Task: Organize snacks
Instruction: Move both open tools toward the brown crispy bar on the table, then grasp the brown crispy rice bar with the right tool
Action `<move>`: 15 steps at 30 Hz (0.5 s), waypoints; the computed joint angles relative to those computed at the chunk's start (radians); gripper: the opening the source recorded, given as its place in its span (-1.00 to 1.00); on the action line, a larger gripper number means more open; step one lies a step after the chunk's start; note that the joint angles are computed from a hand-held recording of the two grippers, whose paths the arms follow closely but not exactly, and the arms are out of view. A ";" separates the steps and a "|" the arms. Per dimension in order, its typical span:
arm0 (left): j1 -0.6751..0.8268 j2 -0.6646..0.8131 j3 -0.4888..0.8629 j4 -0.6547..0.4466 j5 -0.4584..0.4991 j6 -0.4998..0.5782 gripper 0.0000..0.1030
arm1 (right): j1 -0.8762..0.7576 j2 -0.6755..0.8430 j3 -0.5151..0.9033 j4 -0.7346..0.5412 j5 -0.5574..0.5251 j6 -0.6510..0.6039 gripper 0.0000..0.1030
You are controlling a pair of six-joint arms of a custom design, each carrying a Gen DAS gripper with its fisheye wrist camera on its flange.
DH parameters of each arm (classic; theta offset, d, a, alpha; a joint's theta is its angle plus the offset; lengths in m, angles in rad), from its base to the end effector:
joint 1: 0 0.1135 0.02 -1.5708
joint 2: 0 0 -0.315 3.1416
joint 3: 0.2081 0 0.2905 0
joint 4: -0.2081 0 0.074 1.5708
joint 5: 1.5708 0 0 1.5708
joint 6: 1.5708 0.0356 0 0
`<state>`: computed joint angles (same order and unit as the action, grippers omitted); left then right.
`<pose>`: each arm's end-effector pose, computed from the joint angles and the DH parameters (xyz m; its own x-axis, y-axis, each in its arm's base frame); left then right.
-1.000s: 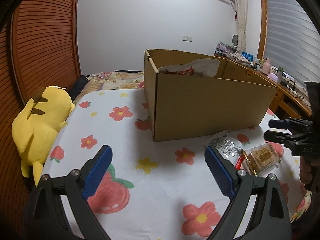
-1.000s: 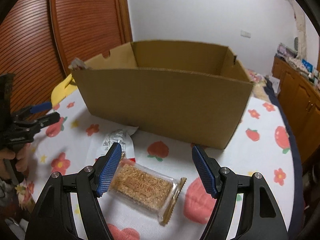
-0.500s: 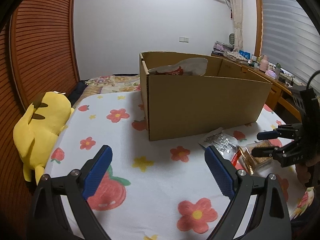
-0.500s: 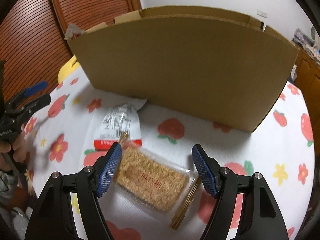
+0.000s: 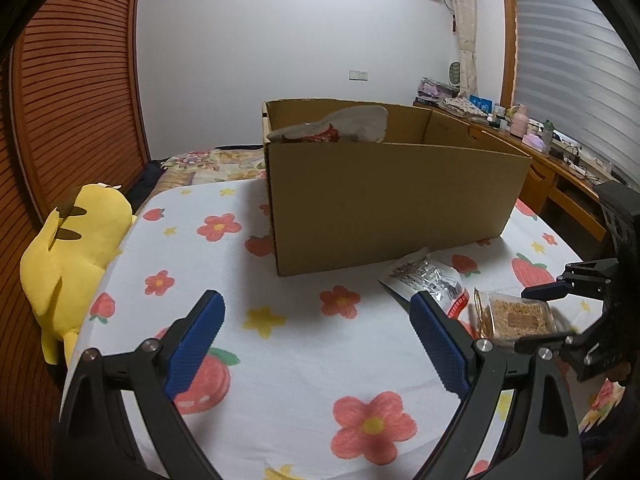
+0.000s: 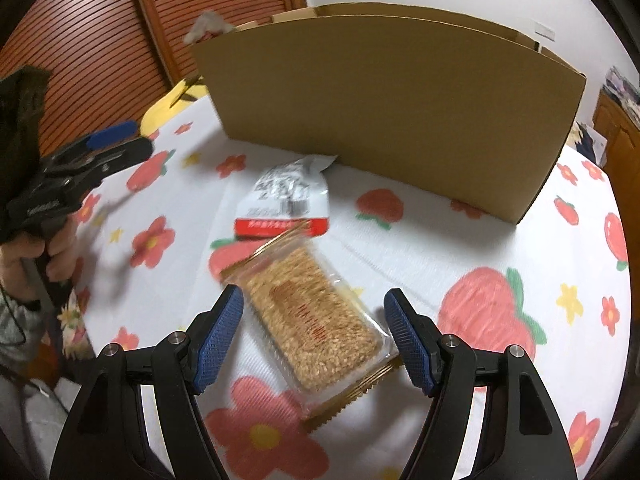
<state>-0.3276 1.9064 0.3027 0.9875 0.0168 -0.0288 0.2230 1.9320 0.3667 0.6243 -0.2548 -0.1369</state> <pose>0.2496 -0.0855 0.0615 -0.5566 0.1588 -0.8155 0.3188 0.9472 -0.0332 0.2484 0.0655 0.0366 -0.7318 -0.3014 -0.6113 -0.4630 0.8780 0.1214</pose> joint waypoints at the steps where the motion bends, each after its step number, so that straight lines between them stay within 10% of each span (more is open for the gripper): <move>1: -0.003 0.003 0.001 -0.001 -0.001 0.000 0.83 | 0.014 0.003 -0.004 0.006 0.016 -0.002 0.45; 9: -0.044 0.024 0.012 -0.010 -0.014 -0.007 0.83 | 0.100 0.051 -0.024 0.101 0.140 0.030 0.42; 15: -0.074 0.040 0.037 -0.032 -0.011 -0.029 0.83 | 0.130 0.074 -0.042 0.177 0.193 0.049 0.00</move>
